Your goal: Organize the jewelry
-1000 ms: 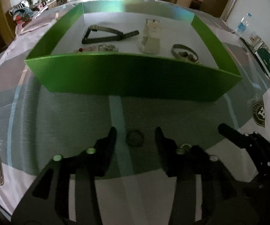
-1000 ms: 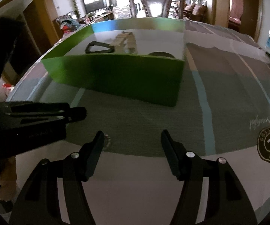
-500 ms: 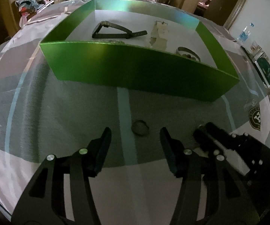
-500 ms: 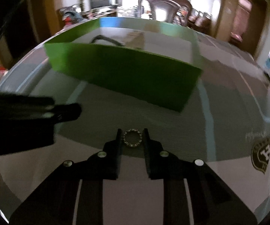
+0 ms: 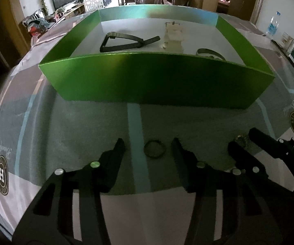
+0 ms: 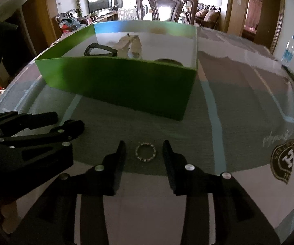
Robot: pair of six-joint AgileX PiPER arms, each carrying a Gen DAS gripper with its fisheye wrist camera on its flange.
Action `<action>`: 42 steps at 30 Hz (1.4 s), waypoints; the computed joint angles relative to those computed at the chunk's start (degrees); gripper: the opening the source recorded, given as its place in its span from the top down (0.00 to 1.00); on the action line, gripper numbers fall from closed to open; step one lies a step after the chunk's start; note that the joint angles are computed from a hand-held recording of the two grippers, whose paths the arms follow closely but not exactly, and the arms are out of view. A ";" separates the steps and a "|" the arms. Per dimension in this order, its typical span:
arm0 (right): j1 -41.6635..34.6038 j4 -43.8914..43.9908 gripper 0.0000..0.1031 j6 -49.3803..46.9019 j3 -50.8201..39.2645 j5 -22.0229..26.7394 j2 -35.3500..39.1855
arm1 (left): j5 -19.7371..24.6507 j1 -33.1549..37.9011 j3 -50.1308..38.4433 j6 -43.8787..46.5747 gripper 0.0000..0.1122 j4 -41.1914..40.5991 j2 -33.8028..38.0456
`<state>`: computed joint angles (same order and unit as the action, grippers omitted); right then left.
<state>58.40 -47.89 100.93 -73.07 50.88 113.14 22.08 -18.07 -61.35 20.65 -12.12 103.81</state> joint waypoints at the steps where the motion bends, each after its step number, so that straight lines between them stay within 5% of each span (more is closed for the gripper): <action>1: -0.25 0.45 0.64 -0.63 -0.03 -0.69 0.19 | 0.07 0.03 0.08 0.54 0.74 -0.53 -0.14; 4: -0.18 -0.41 0.79 -0.56 0.13 -1.73 0.34 | 0.24 -0.36 0.38 -0.98 0.81 1.10 -0.59; 20: 1.46 -9.26 0.79 12.14 7.55 -4.15 -7.54 | 5.86 8.79 1.43 21.27 0.81 -19.09 -10.83; 27: -2.05 -4.42 0.79 -6.63 -4.78 5.63 -9.31 | 8.59 9.49 -12.72 15.59 0.81 -16.16 -6.78; 36: -15.39 7.57 0.79 -21.03 -19.25 2.19 2.36 | 11.16 6.49 -28.40 7.88 0.81 -9.26 8.28; 39: -15.65 9.10 0.73 -21.52 -19.62 1.21 3.79 | 11.99 6.48 -30.34 7.82 0.67 -9.20 10.52; 42: -14.83 7.22 0.50 -18.75 -17.37 0.78 2.25 | 10.02 6.52 -28.94 6.77 0.50 -8.30 10.03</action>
<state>43.58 -40.68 82.19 -90.44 51.67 115.39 32.09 -11.55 -90.29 27.42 -20.42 113.84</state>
